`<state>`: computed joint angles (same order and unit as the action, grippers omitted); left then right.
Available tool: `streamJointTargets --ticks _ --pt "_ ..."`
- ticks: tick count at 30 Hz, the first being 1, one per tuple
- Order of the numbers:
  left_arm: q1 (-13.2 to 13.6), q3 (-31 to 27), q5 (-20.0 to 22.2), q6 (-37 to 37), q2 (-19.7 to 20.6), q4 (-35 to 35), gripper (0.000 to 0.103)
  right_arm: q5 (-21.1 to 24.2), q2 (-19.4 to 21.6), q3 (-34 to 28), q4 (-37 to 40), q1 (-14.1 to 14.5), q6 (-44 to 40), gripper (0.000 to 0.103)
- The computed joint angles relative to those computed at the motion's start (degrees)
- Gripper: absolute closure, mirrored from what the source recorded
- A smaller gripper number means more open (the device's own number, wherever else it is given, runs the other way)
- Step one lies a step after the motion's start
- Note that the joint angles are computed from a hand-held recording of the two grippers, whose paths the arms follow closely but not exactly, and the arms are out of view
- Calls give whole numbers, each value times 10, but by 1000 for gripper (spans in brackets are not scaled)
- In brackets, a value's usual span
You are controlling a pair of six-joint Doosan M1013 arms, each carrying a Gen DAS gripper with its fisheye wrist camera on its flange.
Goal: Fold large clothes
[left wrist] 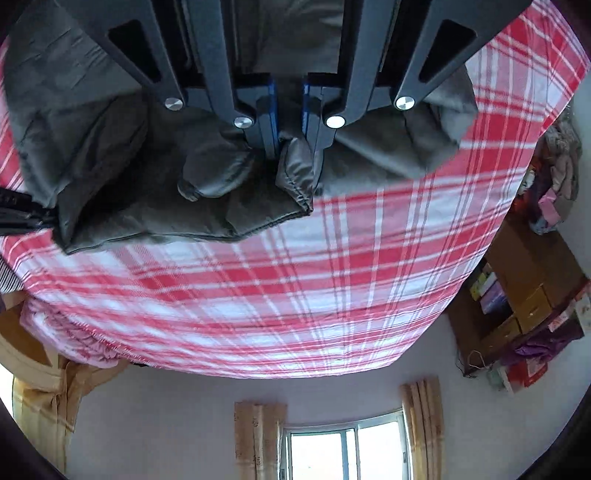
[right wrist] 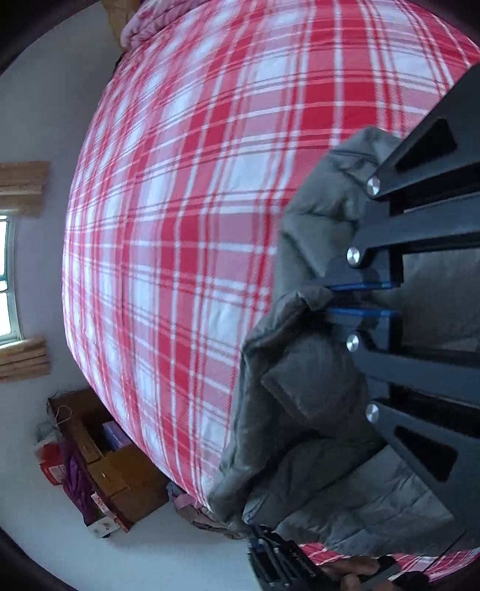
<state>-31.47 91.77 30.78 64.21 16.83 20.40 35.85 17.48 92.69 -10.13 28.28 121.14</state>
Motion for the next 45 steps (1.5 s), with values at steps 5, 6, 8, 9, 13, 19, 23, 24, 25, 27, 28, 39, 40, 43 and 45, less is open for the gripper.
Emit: streamJointTargets --ticks 5,6,8,9,13,19,23,24,25,27,28,39,40,43,45 --pt "-2 18 -9 -49 4 41 94 -12 0 25 -62 9 59 95" --pt "-3 19 -7 -61 3 52 93 -12 2 28 -70 9 70 95" --pt "-6 17 0 -59 2 51 93 -23 4 37 -94 10 92 95" --pt "-9 19 4 -61 -2 57 91 -29 4 41 -106 11 98 95" --pt "-21 34 5 -100 -28 119 54 -35 -2 47 -130 14 116 94" --pt "-21 56 -20 -256 -62 261 12 -48 -18 62 -128 9 112 62" --pt "-2 24 -19 -289 -52 217 12 -41 -32 69 -135 13 97 62" --pt "0 15 -12 -294 -47 209 12 -35 -36 70 -137 14 98 62" --pt "1 6 -6 -298 -42 201 12 -35 -42 73 -138 13 102 62" --pt "0 -12 8 -313 -29 198 12 -34 -52 75 -154 14 133 61" --pt "-2 -22 16 -320 -21 198 12 -33 -58 75 -178 15 167 61" --pt "-12 -54 86 -197 35 120 12 -60 17 -36 -48 1 119 61" --pt "-16 -43 91 -194 32 139 12 -62 20 -36 -37 3 95 61" --pt "-20 -16 85 -181 28 142 12 -69 21 -23 23 9 12 61" --pt "-18 -11 75 -191 28 144 12 -61 25 -11 27 15 1 61"
